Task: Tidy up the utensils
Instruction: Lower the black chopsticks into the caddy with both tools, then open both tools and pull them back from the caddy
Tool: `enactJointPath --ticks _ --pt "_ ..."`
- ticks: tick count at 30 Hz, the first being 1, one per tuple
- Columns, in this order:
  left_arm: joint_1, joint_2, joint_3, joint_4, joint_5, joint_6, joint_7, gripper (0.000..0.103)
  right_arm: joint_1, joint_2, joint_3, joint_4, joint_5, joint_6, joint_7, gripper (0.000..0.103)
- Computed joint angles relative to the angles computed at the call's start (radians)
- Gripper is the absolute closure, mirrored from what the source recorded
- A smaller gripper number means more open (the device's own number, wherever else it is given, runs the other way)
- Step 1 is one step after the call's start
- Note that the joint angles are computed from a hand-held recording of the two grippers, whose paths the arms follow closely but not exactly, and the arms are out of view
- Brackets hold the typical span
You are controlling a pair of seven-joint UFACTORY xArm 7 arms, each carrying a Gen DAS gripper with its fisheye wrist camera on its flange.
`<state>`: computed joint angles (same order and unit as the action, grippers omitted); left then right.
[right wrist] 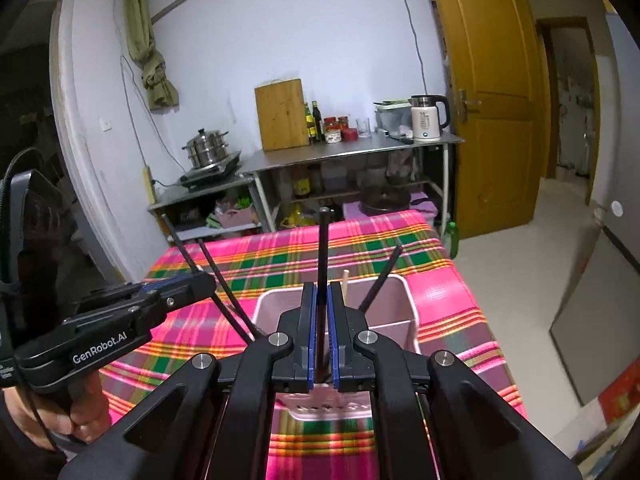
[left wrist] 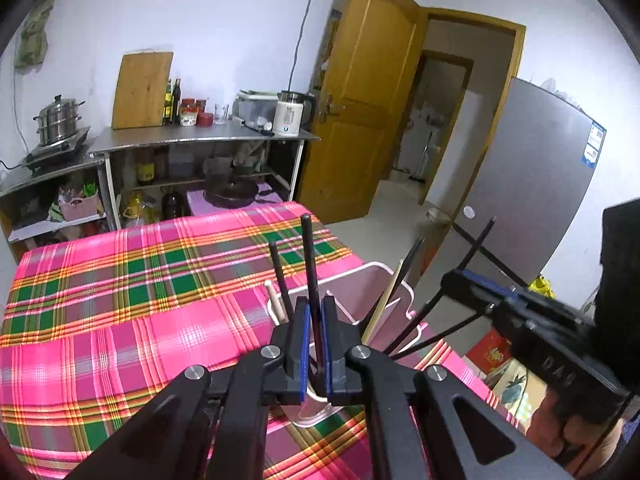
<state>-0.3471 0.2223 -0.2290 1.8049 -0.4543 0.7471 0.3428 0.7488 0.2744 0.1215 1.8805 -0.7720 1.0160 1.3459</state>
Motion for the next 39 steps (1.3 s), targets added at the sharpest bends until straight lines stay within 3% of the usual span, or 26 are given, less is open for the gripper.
enactJointPath --ticks 9,14,21,28,39 --pt "0.011 -0.029 0.006 -0.026 -0.015 -0.003 0.004 0.094 -0.007 -0.002 0.009 0.004 0.038 -0.007 -0.028 0.097" --pt "0.021 -0.068 0.012 -0.061 -0.042 -0.017 0.019 0.089 0.008 -0.015 0.007 0.010 0.019 0.017 -0.028 0.091" --pt "0.034 -0.150 0.032 -0.142 -0.093 -0.030 0.057 0.088 0.027 -0.046 0.025 -0.001 -0.024 0.055 0.003 0.090" --pt "0.030 -0.273 0.065 -0.280 -0.169 -0.053 0.110 0.088 0.061 -0.066 0.052 -0.009 -0.072 0.100 0.060 0.090" --pt "-0.023 -0.465 0.124 -0.534 -0.207 -0.098 0.163 0.087 0.112 -0.089 0.102 -0.055 -0.123 0.163 0.157 0.089"
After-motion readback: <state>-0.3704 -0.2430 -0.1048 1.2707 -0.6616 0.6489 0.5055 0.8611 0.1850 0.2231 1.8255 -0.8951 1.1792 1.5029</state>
